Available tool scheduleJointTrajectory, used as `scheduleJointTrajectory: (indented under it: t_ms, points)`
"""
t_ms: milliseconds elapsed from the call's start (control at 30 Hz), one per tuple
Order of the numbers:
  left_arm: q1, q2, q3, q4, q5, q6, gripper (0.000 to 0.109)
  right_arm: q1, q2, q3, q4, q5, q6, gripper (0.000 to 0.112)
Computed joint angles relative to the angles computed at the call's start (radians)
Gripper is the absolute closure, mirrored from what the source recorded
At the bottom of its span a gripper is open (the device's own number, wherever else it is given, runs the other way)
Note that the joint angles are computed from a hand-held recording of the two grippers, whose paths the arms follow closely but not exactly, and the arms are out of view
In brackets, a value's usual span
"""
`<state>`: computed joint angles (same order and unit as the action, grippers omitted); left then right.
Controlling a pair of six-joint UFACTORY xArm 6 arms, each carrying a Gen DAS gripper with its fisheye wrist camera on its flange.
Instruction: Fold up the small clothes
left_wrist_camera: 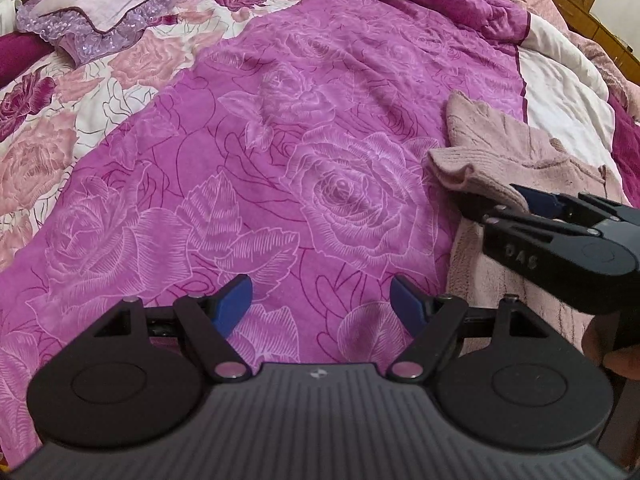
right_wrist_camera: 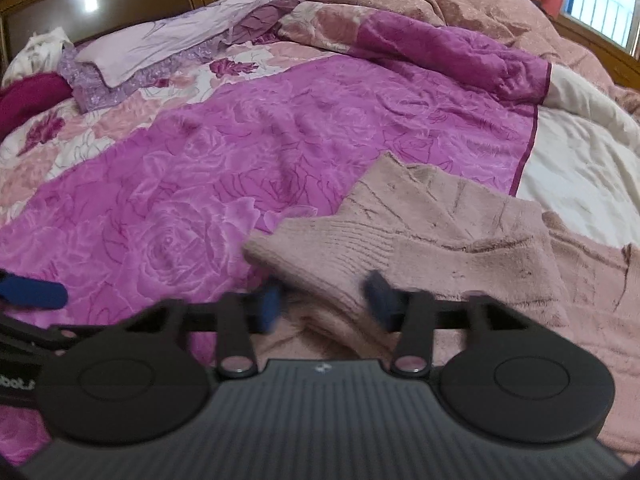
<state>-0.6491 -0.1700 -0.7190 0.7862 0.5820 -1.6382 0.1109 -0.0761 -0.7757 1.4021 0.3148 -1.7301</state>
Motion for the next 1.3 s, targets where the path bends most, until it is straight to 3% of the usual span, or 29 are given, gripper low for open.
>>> scheduleJointTrajectory:
  t_ms: [33,100,133,400,833,1000,1233,1300]
  points:
    - [-0.002,0.002,-0.003,-0.002,0.005,0.001,0.027,-0.016,-0.007,0.000,0.016,0.027,0.001,0.079]
    - [-0.004,0.003,-0.006,-0.002,0.009,0.001,0.027,-0.044,-0.024,0.001,0.033,0.070,0.012,0.085]
    - [-0.005,0.005,-0.009,-0.005,0.013,0.004,0.027,-0.053,-0.033,0.002,0.056,0.079,0.002,0.101]
    - [-0.011,0.011,-0.028,-0.014,0.010,0.020,0.027,-0.175,-0.068,-0.035,0.127,0.157,0.050,0.101]
    - [-0.033,0.072,-0.154,0.031,0.000,0.069,0.027,-0.399,-0.054,-0.094,0.245,0.175,0.010,0.102]
    - [-0.045,0.156,-0.255,0.051,-0.001,0.101,0.027,-0.499,0.027,-0.151,0.249,0.152,0.055,0.102]
    - [-0.049,0.288,-0.395,0.055,-0.003,0.117,0.027,-0.593,0.195,-0.243,0.156,0.093,0.257,0.102]
    - [-0.051,0.328,-0.436,0.056,0.006,0.118,0.027,-0.622,0.232,-0.261,0.106,0.115,0.303,0.102]
